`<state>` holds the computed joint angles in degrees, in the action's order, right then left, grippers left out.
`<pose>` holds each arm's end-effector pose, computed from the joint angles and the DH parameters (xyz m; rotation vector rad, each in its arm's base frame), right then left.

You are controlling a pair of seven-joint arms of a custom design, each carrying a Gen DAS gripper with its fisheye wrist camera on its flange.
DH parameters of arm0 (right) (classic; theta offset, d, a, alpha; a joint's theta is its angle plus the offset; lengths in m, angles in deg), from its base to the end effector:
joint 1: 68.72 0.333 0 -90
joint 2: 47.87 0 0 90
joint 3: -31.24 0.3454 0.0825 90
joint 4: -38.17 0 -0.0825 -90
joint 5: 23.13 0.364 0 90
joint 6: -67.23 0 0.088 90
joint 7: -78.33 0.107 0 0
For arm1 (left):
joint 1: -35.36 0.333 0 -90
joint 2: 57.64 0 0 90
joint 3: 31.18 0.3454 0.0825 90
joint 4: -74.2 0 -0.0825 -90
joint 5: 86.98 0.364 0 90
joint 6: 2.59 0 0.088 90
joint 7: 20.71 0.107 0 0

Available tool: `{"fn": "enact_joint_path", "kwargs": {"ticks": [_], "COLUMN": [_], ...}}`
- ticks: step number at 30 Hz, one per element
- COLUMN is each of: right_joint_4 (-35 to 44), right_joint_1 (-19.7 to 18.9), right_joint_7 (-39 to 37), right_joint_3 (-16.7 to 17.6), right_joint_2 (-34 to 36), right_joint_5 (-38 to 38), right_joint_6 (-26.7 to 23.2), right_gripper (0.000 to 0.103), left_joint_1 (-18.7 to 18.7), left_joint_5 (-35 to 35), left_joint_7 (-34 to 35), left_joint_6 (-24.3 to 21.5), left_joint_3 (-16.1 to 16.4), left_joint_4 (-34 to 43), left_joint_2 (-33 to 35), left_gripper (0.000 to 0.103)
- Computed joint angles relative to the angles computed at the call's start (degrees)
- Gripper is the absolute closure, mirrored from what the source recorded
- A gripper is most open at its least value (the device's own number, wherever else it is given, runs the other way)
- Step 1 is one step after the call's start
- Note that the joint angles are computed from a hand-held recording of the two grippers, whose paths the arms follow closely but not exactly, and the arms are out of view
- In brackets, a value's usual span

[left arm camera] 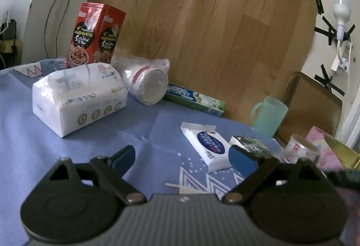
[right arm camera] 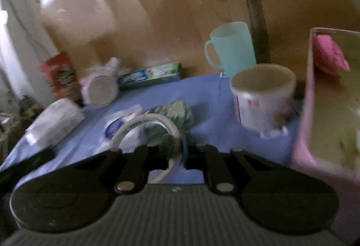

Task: Organize soft objects
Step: 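Move both grippers to the white tape roll on the table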

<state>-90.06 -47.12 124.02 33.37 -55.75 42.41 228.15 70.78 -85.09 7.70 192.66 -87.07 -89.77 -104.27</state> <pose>0.4864 0.1668 0.5255 -1.7218 1.3879 -0.1145 0.3277 -0.1688 0.4721 -1.8330 1.1274 -1.1206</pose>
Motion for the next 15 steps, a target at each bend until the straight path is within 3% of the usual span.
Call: {"fn": "enact_joint_path", "kwargs": {"ticks": [4, 9, 11, 15], "right_joint_4": [-9.78, -14.86, -15.09, -16.44], "right_joint_1": [0.69, 2.93, 4.22, 5.96], "right_joint_7": [-3.78, -1.47, -2.74, -9.21], "right_joint_3": [-0.98, -3.54, -5.85, -7.12], "right_joint_2": [-9.74, -13.49, -14.21, -17.08], "right_joint_5": [-1.25, -3.88, -2.21, 1.53], "right_joint_6": [0.37, 1.71, 0.19, -0.06], "right_gripper": [0.090, 0.082, 0.066, 0.021], "left_joint_1": [-0.82, -5.40, -8.83, -19.11], "left_joint_5": [1.52, 3.87, 3.84, 3.36], "left_joint_7": [2.51, 6.72, 7.03, 8.88], "left_joint_6": [0.44, -2.82, -3.29, -0.56], "left_joint_3": [0.41, 2.51, 4.45, 11.66], "left_joint_4": [0.77, 3.20, 3.62, 3.81], "left_joint_2": [1.54, 5.43, 7.58, 13.88], "left_gripper": [0.012, 0.016, 0.016, 0.020]}}
